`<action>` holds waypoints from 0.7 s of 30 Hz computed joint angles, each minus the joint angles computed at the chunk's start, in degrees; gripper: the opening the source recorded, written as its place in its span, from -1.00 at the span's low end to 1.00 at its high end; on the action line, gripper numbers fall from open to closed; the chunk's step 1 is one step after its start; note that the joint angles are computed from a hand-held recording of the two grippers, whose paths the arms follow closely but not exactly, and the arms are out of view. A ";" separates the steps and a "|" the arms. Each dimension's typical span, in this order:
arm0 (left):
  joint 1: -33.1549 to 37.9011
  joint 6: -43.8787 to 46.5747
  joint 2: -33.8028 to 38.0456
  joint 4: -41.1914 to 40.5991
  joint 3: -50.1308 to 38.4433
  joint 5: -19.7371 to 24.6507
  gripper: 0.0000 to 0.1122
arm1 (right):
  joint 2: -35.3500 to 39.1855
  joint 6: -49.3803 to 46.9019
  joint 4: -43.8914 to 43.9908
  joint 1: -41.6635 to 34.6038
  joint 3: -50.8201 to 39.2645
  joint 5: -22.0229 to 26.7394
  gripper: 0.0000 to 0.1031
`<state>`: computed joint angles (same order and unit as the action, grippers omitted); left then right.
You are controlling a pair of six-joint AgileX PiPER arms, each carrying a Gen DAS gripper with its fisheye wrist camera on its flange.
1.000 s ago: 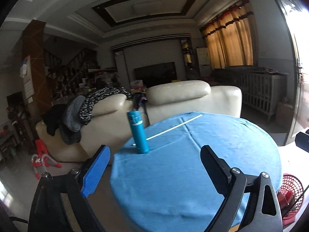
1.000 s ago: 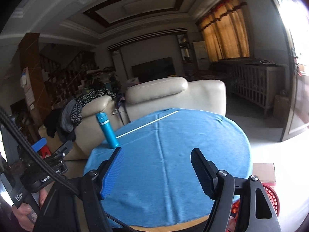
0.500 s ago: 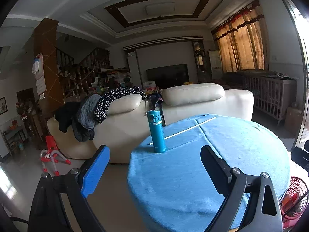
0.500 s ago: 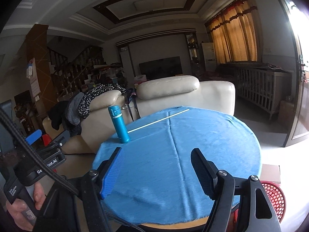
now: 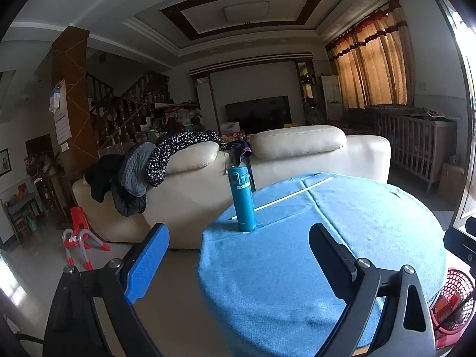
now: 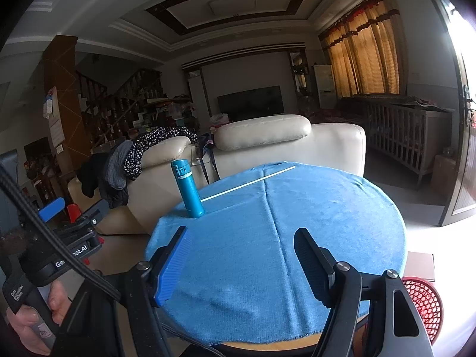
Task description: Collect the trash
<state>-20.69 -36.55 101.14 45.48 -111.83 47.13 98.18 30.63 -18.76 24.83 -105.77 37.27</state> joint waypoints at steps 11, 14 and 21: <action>0.18 0.59 -0.72 -0.69 1.00 -0.34 0.70 | -0.57 0.61 -0.51 -0.23 1.31 -1.21 0.45; 0.19 0.47 -0.87 -0.67 1.27 -0.40 0.70 | -0.59 0.40 0.06 -0.48 1.56 -1.34 0.45; 0.08 -0.15 -0.95 0.24 1.67 -0.67 0.70 | -0.79 0.80 -0.28 -0.48 2.05 -1.79 0.45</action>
